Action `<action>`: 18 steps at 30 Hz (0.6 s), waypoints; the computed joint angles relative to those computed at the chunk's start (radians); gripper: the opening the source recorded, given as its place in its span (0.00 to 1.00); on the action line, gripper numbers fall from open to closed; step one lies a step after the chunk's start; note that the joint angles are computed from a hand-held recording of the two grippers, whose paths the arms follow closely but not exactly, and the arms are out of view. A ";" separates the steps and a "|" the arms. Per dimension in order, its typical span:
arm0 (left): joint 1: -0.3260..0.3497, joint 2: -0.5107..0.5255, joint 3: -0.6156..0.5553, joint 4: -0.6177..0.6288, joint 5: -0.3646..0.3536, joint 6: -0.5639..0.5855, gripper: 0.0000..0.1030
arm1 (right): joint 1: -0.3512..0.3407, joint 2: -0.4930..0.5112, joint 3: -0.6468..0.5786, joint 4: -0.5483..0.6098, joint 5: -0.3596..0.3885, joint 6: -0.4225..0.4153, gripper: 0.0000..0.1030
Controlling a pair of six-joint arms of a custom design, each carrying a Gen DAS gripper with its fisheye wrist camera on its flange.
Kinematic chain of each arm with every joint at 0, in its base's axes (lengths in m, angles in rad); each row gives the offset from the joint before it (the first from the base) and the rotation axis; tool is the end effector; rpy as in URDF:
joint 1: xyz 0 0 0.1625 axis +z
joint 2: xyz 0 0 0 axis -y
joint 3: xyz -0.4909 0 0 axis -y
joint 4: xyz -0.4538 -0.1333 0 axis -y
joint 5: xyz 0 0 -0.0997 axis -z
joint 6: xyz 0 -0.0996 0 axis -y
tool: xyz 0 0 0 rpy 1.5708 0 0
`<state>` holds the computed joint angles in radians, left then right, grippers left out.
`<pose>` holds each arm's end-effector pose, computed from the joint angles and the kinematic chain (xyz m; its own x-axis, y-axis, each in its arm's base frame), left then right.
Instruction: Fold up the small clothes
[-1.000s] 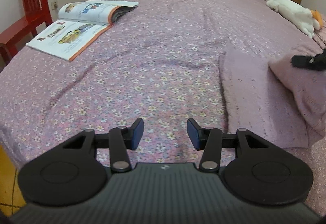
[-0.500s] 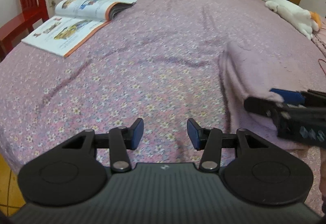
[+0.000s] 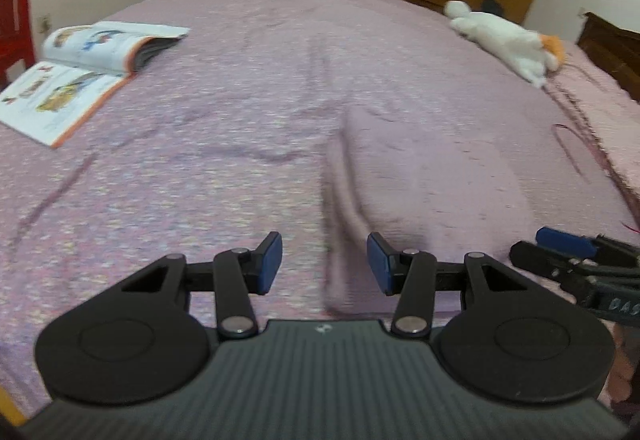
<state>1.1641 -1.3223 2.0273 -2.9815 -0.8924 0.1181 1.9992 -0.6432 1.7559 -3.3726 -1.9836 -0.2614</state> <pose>-0.0546 -0.6217 0.3499 -0.8345 0.0170 -0.5508 0.4022 0.7020 -0.5878 0.3875 -0.6239 0.0429 -0.8244 -0.3249 0.4634 -0.5525 0.6398 -0.5342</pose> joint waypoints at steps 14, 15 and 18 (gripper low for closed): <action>-0.005 0.053 -0.033 -0.031 -0.092 -0.044 0.48 | -0.032 0.044 0.057 -0.134 -0.055 -0.019 0.76; -0.001 0.053 -0.035 -0.029 -0.110 -0.052 0.52 | -0.033 0.049 0.054 -0.138 -0.058 -0.018 0.76; 0.007 0.060 -0.043 -0.014 -0.131 -0.078 0.58 | -0.041 0.057 0.050 -0.146 -0.059 -0.014 0.76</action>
